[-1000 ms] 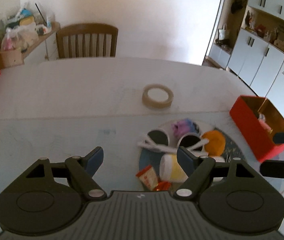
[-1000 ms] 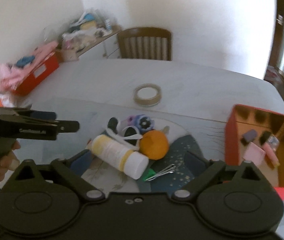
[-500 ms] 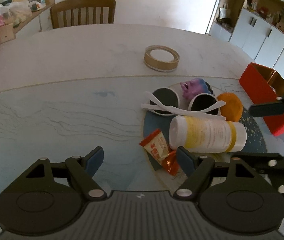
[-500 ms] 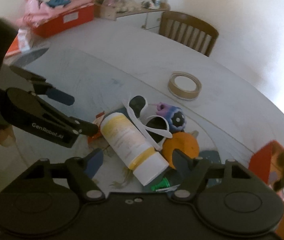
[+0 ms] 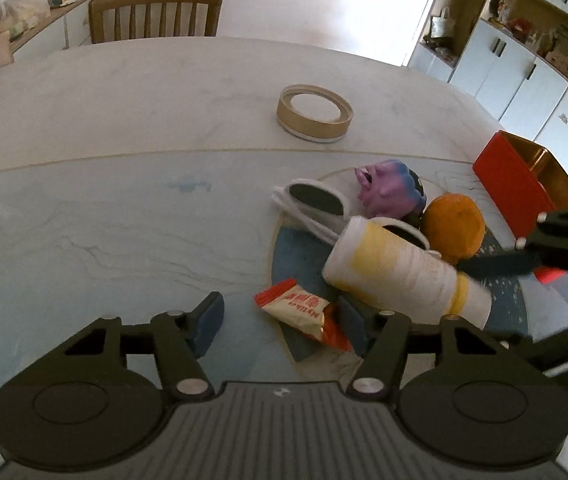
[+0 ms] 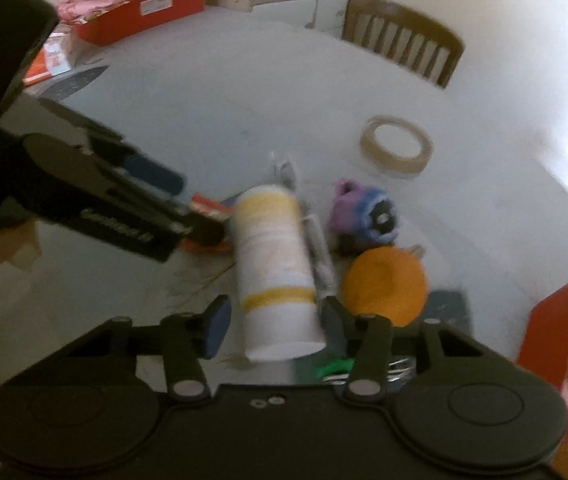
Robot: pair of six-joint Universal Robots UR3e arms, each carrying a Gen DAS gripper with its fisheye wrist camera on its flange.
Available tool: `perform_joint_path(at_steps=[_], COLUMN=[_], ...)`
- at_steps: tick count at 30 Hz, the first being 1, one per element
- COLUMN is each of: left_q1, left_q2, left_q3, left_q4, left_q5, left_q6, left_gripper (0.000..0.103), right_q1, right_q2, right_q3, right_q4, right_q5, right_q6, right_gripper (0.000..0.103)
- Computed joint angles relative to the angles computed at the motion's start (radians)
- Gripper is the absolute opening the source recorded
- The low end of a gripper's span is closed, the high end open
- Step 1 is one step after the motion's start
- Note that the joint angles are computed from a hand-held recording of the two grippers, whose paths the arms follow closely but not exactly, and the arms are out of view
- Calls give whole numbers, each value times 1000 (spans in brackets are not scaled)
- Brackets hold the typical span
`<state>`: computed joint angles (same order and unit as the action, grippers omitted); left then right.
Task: Organize rigid objects
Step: 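Grasp the white-and-yellow pill bottle with the right tool while the left grasps the red snack packet, then carry the pill bottle and snack packet with both tools over the red tin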
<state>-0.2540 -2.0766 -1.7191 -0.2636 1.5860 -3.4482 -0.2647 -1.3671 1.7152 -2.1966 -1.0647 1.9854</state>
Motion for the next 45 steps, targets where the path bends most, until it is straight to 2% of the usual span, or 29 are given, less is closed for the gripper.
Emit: perform_joint_path(at_steps=[4, 7, 12, 16, 24, 36, 45], left_q1=[-18, -26, -24, -20, -3, -2, -33], left_q2=[-24, -39, -49, -46, -16, 53, 117], left_q3=[31, 49, 55, 42, -7, -66, -70], left_q4=[-4, -1, 11, 29, 50, 63, 51], left_q5=[24, 36, 34, 27, 4, -13, -20], left_q6=[32, 50, 61, 62, 40, -9, -29], left_gripper=[58, 48, 40, 39, 38, 38, 38], right_q1=[20, 30, 57, 74, 66, 0, -83], right_q2=[-9, 12, 47, 80, 64, -64, -171], right_q3=[39, 20, 7, -10, 21, 115, 120], right_q4=[-39, -33, -71, -99, -113, -69, 34], right_q5=[-17, -7, -13, -28, -36, -9, 31], right_q6=[19, 81, 153, 222, 291, 278, 273], right_gripper=[47, 48, 48, 44, 43, 43, 43])
